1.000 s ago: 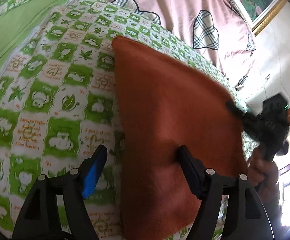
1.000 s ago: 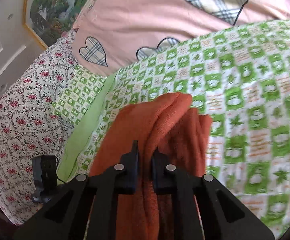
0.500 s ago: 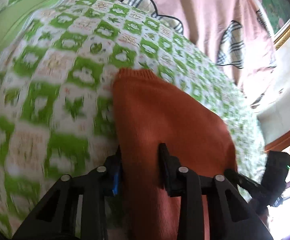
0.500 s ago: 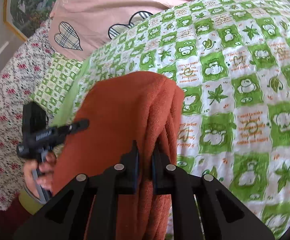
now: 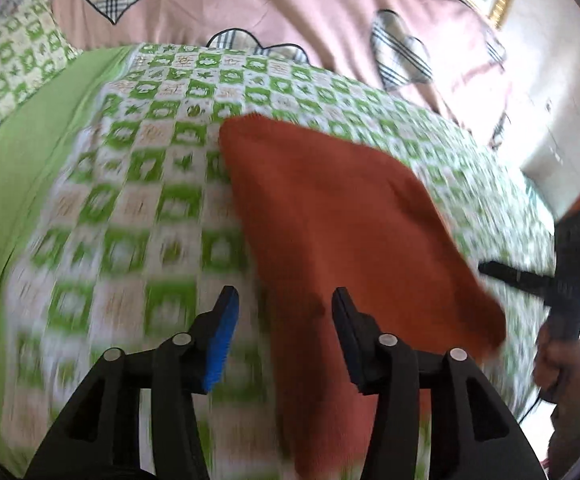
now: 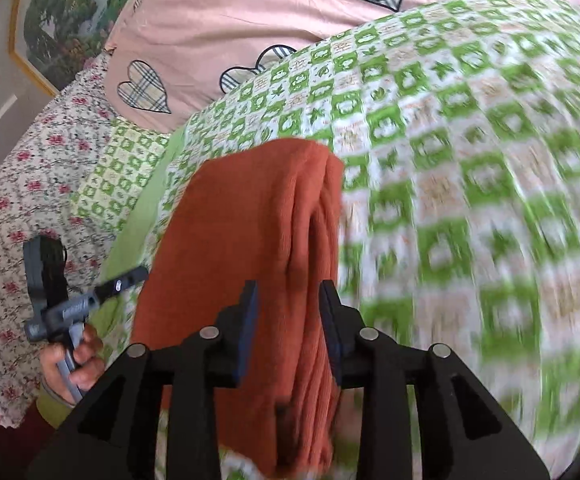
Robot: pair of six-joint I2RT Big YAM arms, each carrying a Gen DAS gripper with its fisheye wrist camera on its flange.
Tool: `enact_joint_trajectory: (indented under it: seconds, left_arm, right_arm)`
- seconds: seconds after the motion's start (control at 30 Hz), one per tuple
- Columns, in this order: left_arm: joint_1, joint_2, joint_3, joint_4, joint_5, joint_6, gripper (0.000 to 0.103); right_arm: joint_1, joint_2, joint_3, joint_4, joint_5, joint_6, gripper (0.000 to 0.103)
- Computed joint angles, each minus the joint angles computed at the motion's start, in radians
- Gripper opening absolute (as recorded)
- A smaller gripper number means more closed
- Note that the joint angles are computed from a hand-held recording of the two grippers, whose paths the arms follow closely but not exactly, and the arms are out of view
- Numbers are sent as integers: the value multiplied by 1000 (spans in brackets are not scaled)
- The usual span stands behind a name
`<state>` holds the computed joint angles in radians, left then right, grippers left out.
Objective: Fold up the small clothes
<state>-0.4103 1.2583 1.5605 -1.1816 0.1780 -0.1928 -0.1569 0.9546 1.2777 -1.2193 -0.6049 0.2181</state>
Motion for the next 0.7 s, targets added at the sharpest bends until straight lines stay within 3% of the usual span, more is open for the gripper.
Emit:
enact_joint_trajectory:
  seconds: [0.13, 0.3, 0.37, 0.4, 0.63, 0.7]
  left_arm:
    - [-55, -151, -151, -1, -49, -2, 60]
    - [-106, -221, -239, -1, -87, -11, 63]
    - [-124, -224, -256, 15, -122, -11, 63]
    - [-130, -221, -258, 20, -133, -13, 63]
    - [-177, -194, -260, 55, -209, -14, 63]
    - [-172, -190, -261, 55, -236, -39, 54]
  right_arm:
    - [19, -88, -50, -45, 15, 4, 35]
    - [85, -132, -101, -55, 57, 8, 36]
    - [102, -133, -103, -46, 50, 6, 27]
    - [108, -130, -98, -42, 42, 11, 10]
    - [64, -108, -24, 93, -122, 143, 6]
    - [69, -109, -5, 110, -110, 153, 6]
